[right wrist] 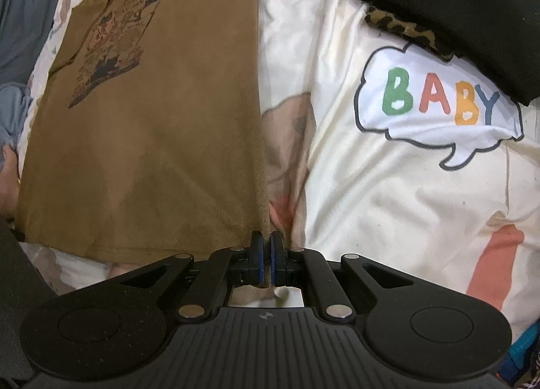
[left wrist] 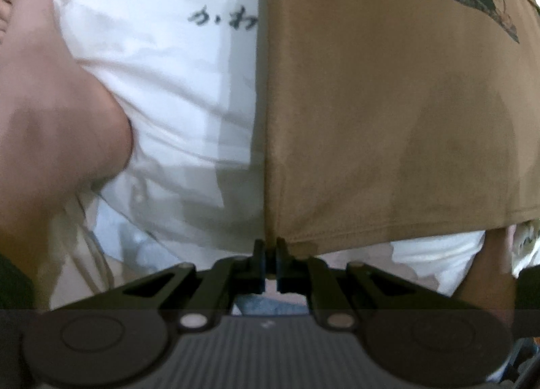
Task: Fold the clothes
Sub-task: 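Lift the brown shirt hem with both tools and fold it toward the collar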
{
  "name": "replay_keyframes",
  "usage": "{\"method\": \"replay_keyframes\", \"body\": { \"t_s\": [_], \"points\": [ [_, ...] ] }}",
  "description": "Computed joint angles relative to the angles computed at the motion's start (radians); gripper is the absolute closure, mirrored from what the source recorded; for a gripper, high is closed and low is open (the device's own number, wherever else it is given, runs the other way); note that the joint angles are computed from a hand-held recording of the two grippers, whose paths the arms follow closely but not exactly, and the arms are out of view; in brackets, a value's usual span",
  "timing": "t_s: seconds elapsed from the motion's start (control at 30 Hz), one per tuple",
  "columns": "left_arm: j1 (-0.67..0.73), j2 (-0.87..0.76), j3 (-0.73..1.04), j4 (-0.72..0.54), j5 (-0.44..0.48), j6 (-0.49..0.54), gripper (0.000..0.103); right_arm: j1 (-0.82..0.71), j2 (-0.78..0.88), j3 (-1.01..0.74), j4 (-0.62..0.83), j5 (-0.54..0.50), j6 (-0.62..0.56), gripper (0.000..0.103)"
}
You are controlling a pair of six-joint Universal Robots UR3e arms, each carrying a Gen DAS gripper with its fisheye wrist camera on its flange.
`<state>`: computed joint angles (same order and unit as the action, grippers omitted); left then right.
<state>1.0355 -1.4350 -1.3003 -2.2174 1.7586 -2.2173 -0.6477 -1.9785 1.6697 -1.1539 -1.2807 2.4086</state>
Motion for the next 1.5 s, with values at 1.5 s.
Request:
{"method": "replay_keyframes", "body": {
  "t_s": [1.5],
  "points": [
    [-0.280,-0.410,0.863,-0.277,-0.449,-0.358,0.098,0.217,0.677,-1.049,0.155,0.208,0.201,0.103]
  ]
}}
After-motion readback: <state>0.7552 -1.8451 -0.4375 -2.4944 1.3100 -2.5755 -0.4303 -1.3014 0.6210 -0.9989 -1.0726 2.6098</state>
